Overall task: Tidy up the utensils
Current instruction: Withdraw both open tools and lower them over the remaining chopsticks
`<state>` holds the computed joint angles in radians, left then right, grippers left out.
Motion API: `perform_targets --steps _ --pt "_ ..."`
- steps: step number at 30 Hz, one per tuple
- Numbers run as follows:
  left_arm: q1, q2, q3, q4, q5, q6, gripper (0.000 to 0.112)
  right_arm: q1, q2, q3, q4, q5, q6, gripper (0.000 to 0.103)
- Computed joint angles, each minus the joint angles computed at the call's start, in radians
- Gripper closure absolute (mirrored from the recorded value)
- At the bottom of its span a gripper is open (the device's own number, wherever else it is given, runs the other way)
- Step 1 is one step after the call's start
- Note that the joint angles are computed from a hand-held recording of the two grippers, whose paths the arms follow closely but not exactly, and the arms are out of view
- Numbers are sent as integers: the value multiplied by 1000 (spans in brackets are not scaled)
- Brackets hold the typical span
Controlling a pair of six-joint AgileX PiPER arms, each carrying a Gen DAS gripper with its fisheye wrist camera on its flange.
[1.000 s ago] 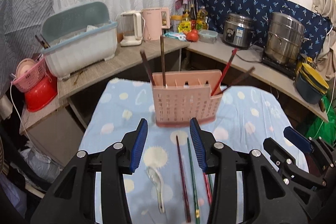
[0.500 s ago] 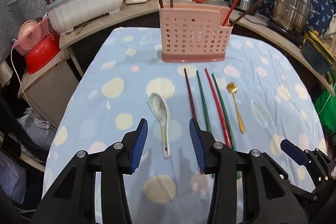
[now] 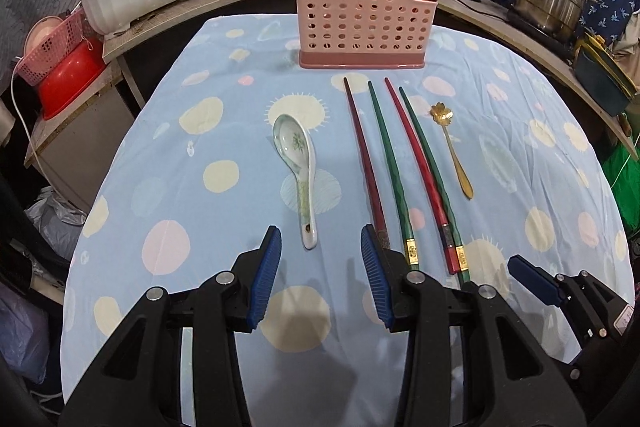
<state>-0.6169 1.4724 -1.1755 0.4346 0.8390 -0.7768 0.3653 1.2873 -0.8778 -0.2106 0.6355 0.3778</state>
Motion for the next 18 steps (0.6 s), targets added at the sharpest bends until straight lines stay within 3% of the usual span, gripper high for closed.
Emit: perform_targets --steps 10,18 --pt "6 6 12 -19 -10 10 73 -76 11 2 59 -16 -63 64" --pt "-4 22 4 -29 -16 22 73 -41 66 -35 24 -30 -33 69"
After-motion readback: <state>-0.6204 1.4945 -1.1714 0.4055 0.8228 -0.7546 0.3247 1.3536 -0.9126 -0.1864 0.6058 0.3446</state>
